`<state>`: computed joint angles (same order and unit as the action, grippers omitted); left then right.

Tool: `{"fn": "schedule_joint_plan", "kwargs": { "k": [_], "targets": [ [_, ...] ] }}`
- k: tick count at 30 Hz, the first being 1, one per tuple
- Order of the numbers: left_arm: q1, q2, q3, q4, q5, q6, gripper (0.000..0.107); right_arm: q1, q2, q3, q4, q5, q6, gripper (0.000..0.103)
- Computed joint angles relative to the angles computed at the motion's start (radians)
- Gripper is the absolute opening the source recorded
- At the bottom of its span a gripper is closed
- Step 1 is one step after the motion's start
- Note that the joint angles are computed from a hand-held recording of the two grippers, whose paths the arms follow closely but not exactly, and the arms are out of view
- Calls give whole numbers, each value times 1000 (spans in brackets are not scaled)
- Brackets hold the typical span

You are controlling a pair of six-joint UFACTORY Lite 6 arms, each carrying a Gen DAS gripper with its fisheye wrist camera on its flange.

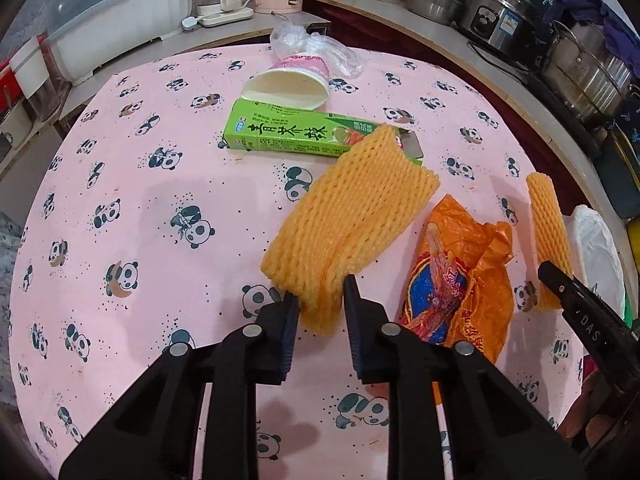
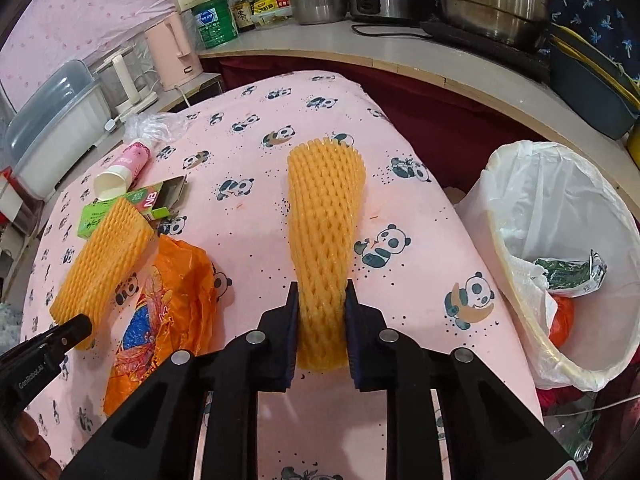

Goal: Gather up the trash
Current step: 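Grasp one orange mesh sleeve with the left gripper while the right grasps another, then lift and carry both mesh sleeves over the trash bin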

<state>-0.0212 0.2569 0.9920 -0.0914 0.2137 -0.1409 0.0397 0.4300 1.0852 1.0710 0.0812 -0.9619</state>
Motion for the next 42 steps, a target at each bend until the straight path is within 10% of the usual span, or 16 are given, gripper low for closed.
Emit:
{"fn": "schedule_joint_plan", "kwargs": {
  "k": [22,42],
  "targets": [
    [-320,-316,50,452,157,-545,21,-218,-583,-207,-13,238,-45,20],
    [-743,-10,422,707,304,-835,21,-752,-558,-198,141,505,-352,20]
  ]
}}
